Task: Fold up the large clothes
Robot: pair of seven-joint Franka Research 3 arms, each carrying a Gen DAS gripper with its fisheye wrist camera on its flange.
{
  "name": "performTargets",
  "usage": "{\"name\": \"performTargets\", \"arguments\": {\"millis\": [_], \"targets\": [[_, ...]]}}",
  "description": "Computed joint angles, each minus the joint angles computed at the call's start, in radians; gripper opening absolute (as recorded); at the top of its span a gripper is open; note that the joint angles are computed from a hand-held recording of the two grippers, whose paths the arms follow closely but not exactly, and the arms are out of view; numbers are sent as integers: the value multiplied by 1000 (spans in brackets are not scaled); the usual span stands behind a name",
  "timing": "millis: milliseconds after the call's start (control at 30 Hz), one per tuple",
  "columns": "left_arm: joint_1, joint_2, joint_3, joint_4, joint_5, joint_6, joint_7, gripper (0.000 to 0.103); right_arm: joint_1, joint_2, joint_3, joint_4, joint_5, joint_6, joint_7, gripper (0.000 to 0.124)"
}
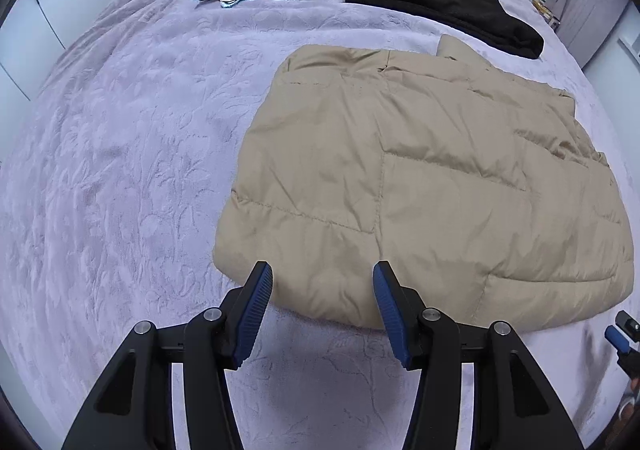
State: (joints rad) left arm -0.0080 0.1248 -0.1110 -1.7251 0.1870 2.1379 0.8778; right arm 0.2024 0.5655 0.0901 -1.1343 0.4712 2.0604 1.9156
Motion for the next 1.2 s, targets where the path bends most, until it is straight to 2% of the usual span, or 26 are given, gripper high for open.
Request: {"name": "performTargets", "arguments": {"millis": [33,67,133,300,333,367,433,500,533,633,733,800,900,1000,1067,1133,1200], "targets": [[1,-9,0,-15,-6,9,-10,91,-1,-15,2,-30,5,9,-9,48],[-1,-26,1,-42,2,34,-30,96,0,-29,4,-59,9,20,-19,50],[-4,-44,-1,-71,18,51,-43,97,-1,-51,3,-109,18,40,-32,50],[-8,-34,-3,-75,27,20,-35,97,-2,-78,4,-185,50,90,-34,50],[-8,-31,-3,-73,34,17,-40,102,-1,-81,4,-194,53,99,-36,50],[-11,-29,-2,-73,48,14,-55,103,0,-82,4,-198,56,105,-36,51],[-13,-28,-1,-75,68,20,-74,103,-4,-82,7,-205,71,121,-41,56],[-12,-24,-1,-73,70,18,-78,103,-10,-78,14,-207,97,142,-50,79],[-11,-22,-1,-71,63,19,-74,103,-14,-83,18,-218,114,159,-59,83],[-6,-14,-1,-66,41,16,-48,103,-17,-71,23,-211,140,184,-61,84],[-14,-14,2,-69,96,6,-83,103,-24,-60,31,-214,177,216,-50,91],[-5,-22,6,-88,83,25,-88,103,-33,-55,41,-221,216,242,-49,93],[30,-54,13,-152,-66,114,-26,103,-46,-50,54,-232,266,286,-57,93],[59,-114,23,-271,-275,290,41,103,-61,-46,69,-241,321,312,-74,94],[63,-142,30,-333,-437,392,130,103,-72,-36,77,-237,352,307,-77,103],[56,-148,36,-367,-613,453,234,103,-81,-25,86,-232,386,304,-80,103],[53,-131,43,-372,-835,449,377,103,-83,-5,87,-210,395,292,-74,103]]}}
